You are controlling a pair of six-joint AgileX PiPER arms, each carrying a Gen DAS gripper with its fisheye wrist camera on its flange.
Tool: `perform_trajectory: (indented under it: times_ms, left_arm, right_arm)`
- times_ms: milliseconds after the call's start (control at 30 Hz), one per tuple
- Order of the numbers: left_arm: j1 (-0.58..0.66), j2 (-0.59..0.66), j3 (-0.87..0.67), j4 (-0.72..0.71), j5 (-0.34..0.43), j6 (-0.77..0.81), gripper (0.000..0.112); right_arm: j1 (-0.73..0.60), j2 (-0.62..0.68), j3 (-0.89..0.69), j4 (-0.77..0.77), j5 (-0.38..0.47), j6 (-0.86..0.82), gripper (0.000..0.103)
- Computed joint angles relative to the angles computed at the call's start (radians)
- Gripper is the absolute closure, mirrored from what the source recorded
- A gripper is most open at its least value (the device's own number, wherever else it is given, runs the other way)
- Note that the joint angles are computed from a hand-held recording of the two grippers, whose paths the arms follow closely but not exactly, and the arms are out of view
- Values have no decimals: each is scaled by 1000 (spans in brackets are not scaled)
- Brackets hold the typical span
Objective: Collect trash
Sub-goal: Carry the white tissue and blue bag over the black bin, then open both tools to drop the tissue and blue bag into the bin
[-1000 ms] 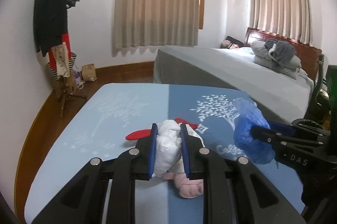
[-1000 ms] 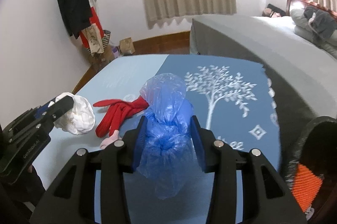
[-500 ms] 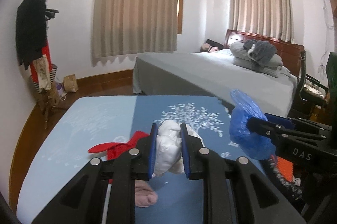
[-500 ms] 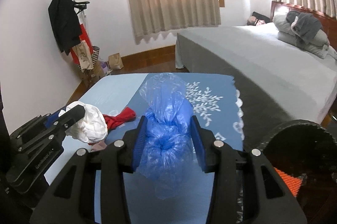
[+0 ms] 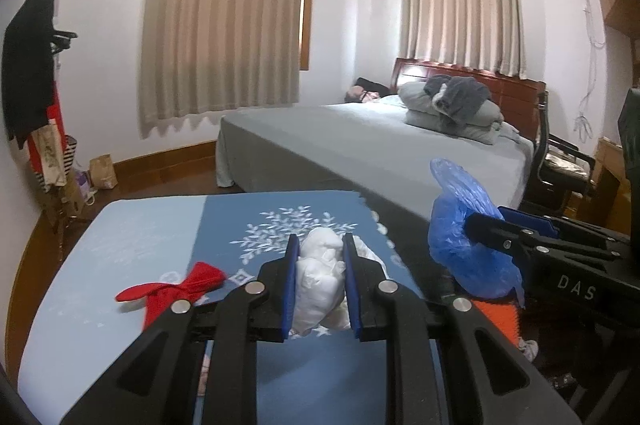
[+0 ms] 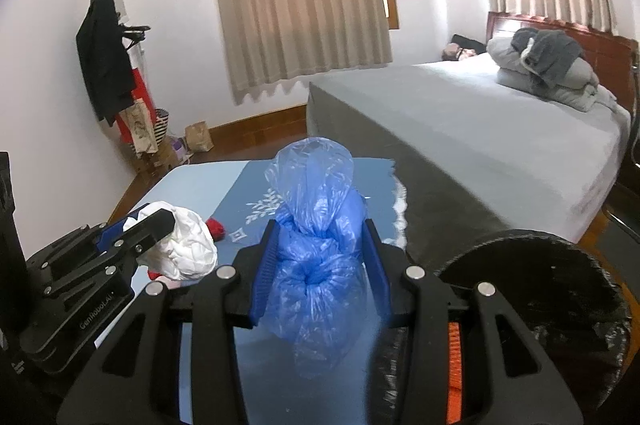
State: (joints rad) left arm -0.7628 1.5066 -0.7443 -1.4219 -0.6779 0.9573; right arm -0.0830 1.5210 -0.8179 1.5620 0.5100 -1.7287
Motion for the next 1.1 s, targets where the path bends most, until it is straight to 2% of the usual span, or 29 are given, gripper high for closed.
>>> perform_trajectory:
  times_ms: [400,1100]
  left_arm:
    - [-102,88,-135,-25,-17,53,91]
    - [-221,343,-483,-48,81,194,91]
  right_arm:
    - [-214,-51,43,-3,99,-54,63]
    - [-598,-6,57,-34,219,-147,63]
